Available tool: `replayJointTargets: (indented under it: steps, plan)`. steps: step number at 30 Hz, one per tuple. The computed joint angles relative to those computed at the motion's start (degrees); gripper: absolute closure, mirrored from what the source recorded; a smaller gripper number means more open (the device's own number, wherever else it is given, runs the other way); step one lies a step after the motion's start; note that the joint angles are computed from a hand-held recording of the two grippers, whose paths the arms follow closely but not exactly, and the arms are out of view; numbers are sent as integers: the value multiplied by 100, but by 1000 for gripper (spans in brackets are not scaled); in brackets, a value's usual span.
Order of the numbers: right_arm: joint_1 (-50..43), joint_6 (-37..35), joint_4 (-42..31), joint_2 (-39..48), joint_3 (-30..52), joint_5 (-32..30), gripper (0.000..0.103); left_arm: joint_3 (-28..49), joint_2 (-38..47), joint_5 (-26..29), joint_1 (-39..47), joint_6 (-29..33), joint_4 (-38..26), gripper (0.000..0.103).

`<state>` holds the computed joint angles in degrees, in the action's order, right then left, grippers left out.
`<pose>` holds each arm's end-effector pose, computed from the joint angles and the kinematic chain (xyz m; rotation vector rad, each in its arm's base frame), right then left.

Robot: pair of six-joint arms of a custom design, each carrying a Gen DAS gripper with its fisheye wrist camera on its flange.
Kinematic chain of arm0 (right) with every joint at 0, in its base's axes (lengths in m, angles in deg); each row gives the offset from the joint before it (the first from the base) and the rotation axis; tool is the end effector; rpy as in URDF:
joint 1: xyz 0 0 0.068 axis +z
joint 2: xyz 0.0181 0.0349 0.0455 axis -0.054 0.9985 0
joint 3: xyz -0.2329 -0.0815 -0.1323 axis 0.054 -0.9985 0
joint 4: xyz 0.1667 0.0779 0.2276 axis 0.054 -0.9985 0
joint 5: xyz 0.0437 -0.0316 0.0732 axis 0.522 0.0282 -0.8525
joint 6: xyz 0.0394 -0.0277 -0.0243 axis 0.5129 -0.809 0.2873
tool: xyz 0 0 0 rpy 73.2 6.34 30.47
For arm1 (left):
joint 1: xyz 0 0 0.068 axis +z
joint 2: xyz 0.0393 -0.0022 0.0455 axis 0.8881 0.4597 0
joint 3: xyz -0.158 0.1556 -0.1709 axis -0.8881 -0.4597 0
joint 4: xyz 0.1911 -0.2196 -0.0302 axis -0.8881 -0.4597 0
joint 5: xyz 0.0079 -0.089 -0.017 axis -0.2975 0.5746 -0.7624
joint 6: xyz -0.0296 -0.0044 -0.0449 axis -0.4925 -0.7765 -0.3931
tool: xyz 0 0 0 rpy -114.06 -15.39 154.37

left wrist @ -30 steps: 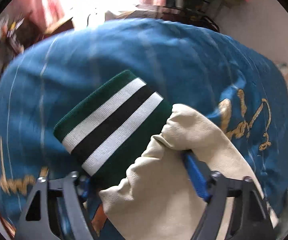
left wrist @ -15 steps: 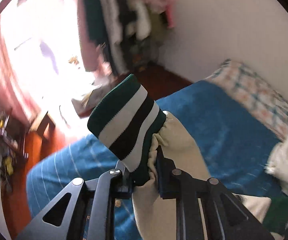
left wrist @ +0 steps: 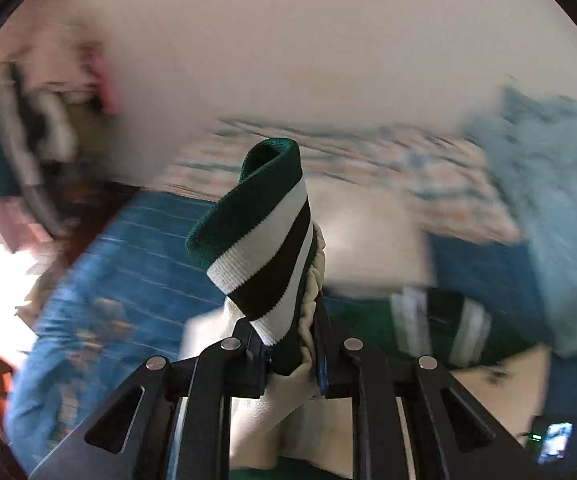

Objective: Fold large clothes

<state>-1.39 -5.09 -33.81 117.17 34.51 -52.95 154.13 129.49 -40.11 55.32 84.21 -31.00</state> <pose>0.2676 0.0056 0.1354 1.2731 2.7538 -0.0286 0.3626 -0.0543 0.3962 0.4873 2.3218 -0.2253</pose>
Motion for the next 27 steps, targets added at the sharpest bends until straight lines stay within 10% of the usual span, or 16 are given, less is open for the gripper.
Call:
replayJointTargets:
  steps: [7,14,15,17,19,27]
  plan:
    - [-2548,-1449,-259,-1764,-1452,-271,13,-1444,-346,-272,-2803,-1200,220,89]
    - [-5220,-3373,-480,-2283,-1916,-771,13,-1246,453,-909,-4552,-1828,-340,84]
    - [-5613,-3661,-525,-2300,-1925,-942,12,-1190,556,-952,-4618,-1876,-388,81]
    - [-6205,-4122,-633,-2279,-1888,-1141,13,-1251,489,-642,-4605,-1902,-417,31]
    - [-6742,-4552,-748,-2202,-1804,-1369,13,-1156,421,-471,-4481,-1836,-527,9]
    - [-7764,-5564,-1149,-1849,-1503,-2250,13,-1558,-753,-746,-2736,-1118,-1221,9]
